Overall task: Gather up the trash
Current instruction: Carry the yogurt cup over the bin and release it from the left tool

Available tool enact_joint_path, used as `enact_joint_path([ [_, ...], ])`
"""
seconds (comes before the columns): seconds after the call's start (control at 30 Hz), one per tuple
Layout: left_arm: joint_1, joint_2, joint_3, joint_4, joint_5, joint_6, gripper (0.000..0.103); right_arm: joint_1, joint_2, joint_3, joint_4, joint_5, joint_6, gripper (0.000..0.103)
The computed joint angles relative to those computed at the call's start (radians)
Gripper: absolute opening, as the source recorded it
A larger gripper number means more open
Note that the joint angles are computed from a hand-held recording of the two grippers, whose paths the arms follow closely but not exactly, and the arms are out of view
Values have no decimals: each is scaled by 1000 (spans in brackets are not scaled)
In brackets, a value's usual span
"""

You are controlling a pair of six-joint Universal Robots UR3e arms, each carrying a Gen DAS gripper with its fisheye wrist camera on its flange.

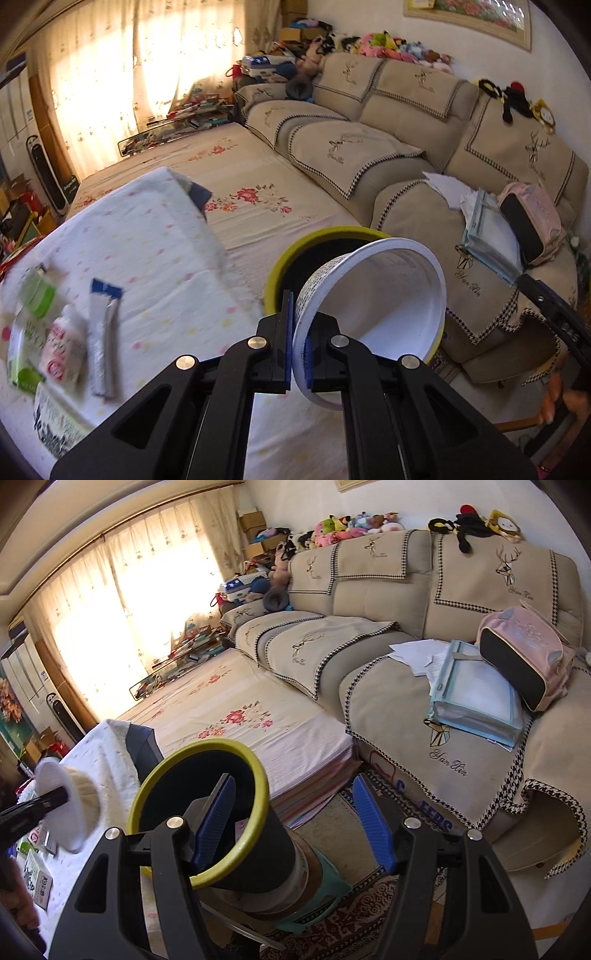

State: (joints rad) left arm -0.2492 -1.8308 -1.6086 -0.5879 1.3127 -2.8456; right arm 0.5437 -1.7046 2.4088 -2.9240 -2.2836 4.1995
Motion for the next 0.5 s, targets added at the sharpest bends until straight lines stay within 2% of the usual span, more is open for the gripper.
enact_joint_path([
  [0.1,-68,-147,140,-24,44,-32,6,-22,-11,27,-22,22,-13,64],
  [0.2,-112,-258,258,-55,78,-65,14,-44,-12,43,-42,46,-31,64],
  [0.27,-133,-315,330,-74,108,-87,35,-47,-8,45,-46,53,-35,64],
  [0.4,-114,-291,287,-52,86,-85,39,-51,-4,46,-51,57,-40,64],
  [0.5,-88,-216,196,-31,62,-59,49,-50,0,47,-59,59,-41,64],
])
